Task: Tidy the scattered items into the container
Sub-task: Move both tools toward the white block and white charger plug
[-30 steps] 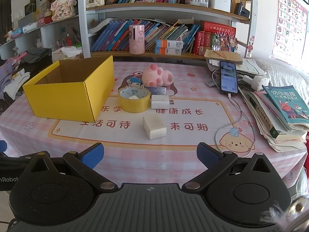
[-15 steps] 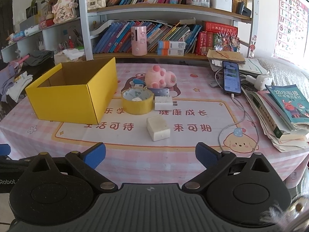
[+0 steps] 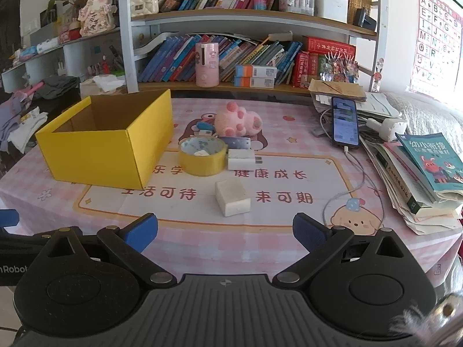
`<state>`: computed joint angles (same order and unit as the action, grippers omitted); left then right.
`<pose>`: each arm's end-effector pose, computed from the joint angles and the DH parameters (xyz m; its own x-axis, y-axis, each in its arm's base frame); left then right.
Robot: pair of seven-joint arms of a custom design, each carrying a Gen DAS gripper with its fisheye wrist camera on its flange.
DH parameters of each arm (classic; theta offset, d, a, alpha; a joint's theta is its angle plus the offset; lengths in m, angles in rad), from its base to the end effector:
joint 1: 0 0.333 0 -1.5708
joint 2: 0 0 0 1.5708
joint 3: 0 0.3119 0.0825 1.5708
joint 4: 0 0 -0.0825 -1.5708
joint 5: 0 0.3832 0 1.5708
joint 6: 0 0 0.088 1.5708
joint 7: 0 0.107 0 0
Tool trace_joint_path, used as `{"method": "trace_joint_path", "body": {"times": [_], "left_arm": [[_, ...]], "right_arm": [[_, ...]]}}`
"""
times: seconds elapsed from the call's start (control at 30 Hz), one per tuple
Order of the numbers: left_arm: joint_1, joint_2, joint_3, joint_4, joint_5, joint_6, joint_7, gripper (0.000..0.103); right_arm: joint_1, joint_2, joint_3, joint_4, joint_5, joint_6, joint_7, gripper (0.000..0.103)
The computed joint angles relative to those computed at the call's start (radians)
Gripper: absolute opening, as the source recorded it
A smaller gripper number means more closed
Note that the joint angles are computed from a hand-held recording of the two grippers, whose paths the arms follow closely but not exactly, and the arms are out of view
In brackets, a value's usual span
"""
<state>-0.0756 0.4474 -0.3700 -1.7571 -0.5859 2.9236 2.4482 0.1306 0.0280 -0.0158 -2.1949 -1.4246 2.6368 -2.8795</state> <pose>0.6558 -0.2368 0.3994 -0.6504 -0.7593 0.0211 -0.5248 0.4290 -0.7352 0.5498 0.0886 0.3957 -0.5061 -0.8623 -0.0178 -0.4990 0.3096 -0.8094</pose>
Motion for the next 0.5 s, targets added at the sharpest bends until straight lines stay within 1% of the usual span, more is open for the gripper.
{"method": "trace_joint_path", "body": {"times": [0.37,0.5], "left_arm": [[-0.018,0.015,-0.001,0.013,0.02,0.016,-0.023,0.103],[-0.044,0.032,0.013,0.033,0.054,0.015,-0.054,0.103]], "right_arm": [[-0.025,0.026,-0.024,0.015,-0.011,0.069,-0.011,0.103],[-0.038,0.037,-0.036,0.022,0.002,0.093,-0.024,0.103]]}}
